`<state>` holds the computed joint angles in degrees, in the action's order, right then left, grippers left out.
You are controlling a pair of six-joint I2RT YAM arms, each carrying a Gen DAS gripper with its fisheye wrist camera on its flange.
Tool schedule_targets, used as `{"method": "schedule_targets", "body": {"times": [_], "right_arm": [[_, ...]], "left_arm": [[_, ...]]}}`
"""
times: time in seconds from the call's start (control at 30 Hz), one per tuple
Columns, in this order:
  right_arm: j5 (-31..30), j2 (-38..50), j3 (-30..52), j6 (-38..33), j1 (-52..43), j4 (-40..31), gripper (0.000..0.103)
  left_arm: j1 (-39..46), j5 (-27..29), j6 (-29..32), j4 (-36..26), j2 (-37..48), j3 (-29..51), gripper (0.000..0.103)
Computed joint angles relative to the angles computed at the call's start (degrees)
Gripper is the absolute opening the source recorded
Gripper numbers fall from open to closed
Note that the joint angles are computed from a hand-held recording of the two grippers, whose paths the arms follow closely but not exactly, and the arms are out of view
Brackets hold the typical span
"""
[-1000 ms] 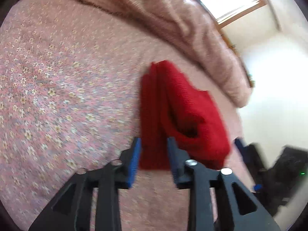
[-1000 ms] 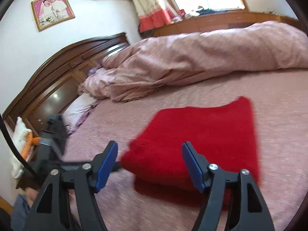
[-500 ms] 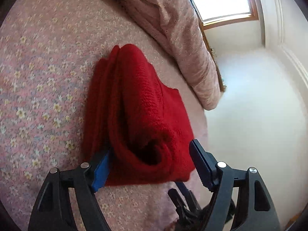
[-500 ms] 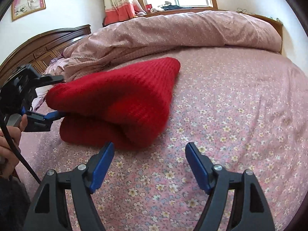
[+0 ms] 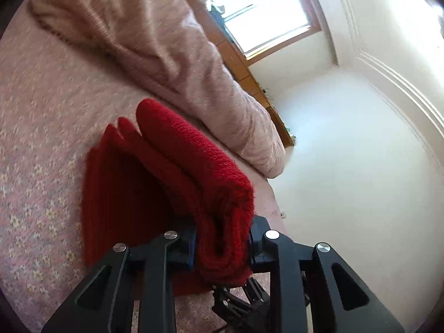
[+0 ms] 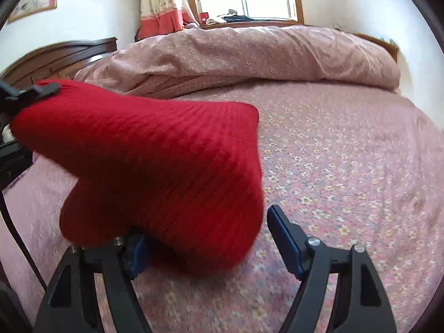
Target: Fold small clothes
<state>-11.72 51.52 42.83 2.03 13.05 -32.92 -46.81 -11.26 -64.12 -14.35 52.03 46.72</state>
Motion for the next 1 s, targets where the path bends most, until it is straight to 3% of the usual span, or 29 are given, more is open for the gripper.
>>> {"method": "schedule_targets", "body": {"times": [0.07, 0.17, 0.27, 0.33, 0.5, 0.6, 0.77, 0.87, 1.0], "right_arm": [[1.60, 0.73, -0.24, 0.01, 0.88, 1.80, 0.079], [2.34, -0.78, -1.58, 1.77, -1.92, 2.64, 0.079], [-7.49, -1.54, -2.02, -1.40, -12.08, -0.75, 0.079], [-12.69, -0.13, -1.15, -4.69, -17.50, -4.13, 0.079], [-17.63, -0.41, -1.51, -11.91, -24.45, -9.02, 0.079], [-16.45, -2.91, -2.15, -13.46, -24.65, -10.37, 0.079], [-12.77, -8.27, -3.28, -17.41, -24.55, -13.33, 0.079], [-4.99, -10.53, -3.97, -18.23, -25.34, -14.20, 0.073], [-17.91, -3.29, 0.26, -24.71, -39.63, -19.23, 0.072]], "left_arm": [[-0.23, -1.34, -0.03, -1.72, 2.75, 1.81, 0.019], [2.74, 1.40, -2.77, -3.77, 4.22, -0.17, 0.019], [4.51, 4.22, -4.79, -5.97, 6.72, -1.10, 0.019], [2.99, 2.69, -4.80, -9.27, 8.85, 0.51, 0.019], [-3.73, -3.87, -7.28, -15.06, 8.17, 2.63, 0.019], [-7.71, -9.07, -9.21, -18.63, 7.01, 3.42, 0.019], [-8.76, -10.24, -10.81, -20.97, 6.80, 3.22, 0.019], [-9.98, -12.68, -12.20, -24.14, 6.81, 4.28, 0.019], [-7.13, -7.78, -12.36, -21.96, 5.38, 2.59, 0.027]]}}
